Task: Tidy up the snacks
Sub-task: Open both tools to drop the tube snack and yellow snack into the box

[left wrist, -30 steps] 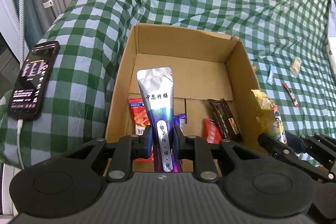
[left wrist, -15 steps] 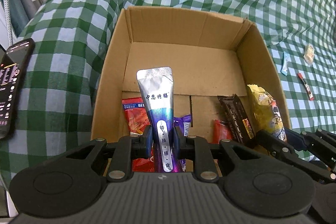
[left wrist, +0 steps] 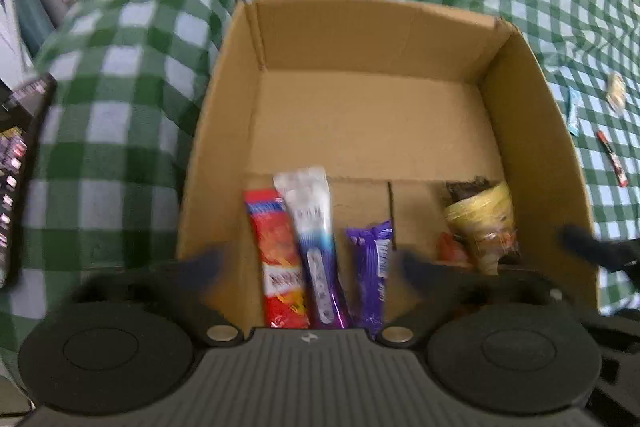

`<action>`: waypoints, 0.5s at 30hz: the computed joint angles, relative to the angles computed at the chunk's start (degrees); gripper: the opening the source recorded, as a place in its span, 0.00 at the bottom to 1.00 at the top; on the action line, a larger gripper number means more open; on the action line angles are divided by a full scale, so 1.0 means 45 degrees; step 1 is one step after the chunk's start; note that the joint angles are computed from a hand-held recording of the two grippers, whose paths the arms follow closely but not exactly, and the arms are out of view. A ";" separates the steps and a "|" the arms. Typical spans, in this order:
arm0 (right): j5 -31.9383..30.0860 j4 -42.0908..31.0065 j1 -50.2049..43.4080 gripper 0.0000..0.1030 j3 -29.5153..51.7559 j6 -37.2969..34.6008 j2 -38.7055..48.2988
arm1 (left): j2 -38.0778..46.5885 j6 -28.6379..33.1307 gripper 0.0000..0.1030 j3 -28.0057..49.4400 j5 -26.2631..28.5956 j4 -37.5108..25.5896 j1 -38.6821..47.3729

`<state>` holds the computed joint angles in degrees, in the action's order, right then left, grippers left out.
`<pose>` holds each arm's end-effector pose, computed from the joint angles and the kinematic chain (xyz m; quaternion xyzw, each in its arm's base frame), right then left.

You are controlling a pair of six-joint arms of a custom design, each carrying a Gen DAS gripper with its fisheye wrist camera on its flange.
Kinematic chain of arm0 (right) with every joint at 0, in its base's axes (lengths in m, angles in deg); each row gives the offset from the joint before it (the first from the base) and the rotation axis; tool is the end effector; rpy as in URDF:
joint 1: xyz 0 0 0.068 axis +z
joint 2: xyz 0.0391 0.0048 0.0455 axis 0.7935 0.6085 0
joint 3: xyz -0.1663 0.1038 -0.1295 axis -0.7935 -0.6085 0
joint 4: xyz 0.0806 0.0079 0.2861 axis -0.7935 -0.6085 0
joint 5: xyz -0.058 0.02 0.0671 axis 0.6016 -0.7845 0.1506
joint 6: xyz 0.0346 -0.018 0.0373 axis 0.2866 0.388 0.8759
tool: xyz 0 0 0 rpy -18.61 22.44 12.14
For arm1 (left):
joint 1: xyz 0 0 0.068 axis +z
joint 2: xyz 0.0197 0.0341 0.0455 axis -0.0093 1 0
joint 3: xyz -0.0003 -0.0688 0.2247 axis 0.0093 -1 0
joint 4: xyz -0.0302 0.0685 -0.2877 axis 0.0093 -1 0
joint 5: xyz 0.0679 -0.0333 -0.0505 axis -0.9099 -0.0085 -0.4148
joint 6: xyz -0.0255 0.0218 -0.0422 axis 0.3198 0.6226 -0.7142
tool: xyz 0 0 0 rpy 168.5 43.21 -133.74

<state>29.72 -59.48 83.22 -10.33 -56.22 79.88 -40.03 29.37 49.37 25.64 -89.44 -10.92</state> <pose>0.1856 0.1087 0.1424 -0.1285 0.9338 0.1117 0.3148 0.2052 -0.0297 0.1535 -0.0396 0.9708 0.0641 0.2277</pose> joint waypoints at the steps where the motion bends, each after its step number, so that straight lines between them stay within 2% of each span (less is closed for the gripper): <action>1: 0.0188 0.0038 0.0063 0.73 0.0057 0.0089 0.0044 | -0.0524 0.0031 1.00 -0.0196 -0.0344 0.0026 -0.0149; 3: 0.0744 0.0058 0.0344 0.83 -0.0004 0.0203 -0.0319 | -0.0946 0.0306 1.00 -0.0245 -0.0606 -0.0222 -0.0308; 6: 0.1004 -0.0477 0.0681 0.88 -0.0068 0.0057 -0.1004 | -0.1528 0.0347 1.00 -0.0342 -0.0614 -0.0969 -0.0322; 12: 0.1644 -0.2803 0.1776 0.93 -0.0427 0.0923 -0.3417 | -0.4082 -0.0789 1.00 -0.0837 -0.0458 -0.3385 -0.0842; 15: 0.2216 -0.4345 0.2742 0.93 -0.0522 0.1810 -0.4919 | -0.5892 -0.1704 1.00 -0.1069 -0.0785 -0.5232 -0.1678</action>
